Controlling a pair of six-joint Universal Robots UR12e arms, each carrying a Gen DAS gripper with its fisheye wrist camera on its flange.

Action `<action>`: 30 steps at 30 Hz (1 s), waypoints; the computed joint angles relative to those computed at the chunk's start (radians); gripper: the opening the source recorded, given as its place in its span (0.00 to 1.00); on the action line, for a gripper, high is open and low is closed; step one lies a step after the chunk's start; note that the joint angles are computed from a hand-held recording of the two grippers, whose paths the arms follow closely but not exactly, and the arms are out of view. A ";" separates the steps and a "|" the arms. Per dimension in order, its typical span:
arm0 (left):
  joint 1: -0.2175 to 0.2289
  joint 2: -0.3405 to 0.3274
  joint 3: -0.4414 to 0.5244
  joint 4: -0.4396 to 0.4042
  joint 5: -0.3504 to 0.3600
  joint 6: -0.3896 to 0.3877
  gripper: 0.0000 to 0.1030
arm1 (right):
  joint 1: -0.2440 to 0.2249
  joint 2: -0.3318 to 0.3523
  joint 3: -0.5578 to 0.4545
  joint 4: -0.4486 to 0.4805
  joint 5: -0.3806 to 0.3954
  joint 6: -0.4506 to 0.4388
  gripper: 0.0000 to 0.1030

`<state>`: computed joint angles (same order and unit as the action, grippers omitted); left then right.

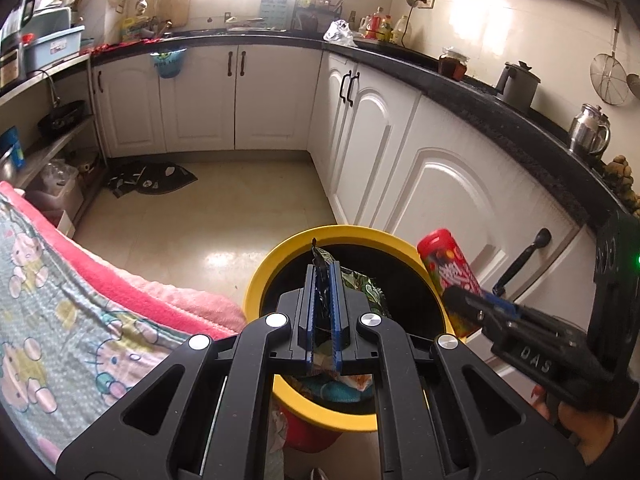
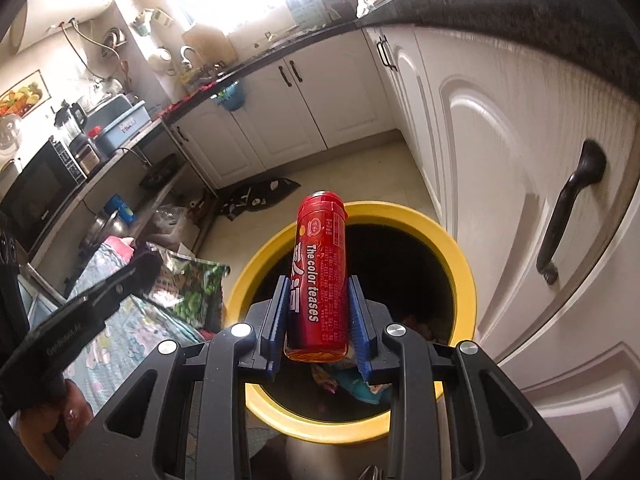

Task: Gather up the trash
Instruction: 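Lift the green packet and red tube and carry them over the yellow bin, then open both tools over the yellow bin to drop packet and tube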

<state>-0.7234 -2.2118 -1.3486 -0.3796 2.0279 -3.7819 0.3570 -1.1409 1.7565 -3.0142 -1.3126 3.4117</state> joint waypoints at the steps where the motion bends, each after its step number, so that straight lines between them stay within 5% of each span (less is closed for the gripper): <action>1: 0.002 -0.004 0.003 -0.003 -0.002 -0.001 0.03 | 0.000 0.001 0.000 0.005 0.000 -0.001 0.27; 30: 0.037 -0.031 0.008 -0.091 -0.117 -0.065 0.04 | 0.014 0.060 -0.046 0.174 -0.021 -0.009 0.27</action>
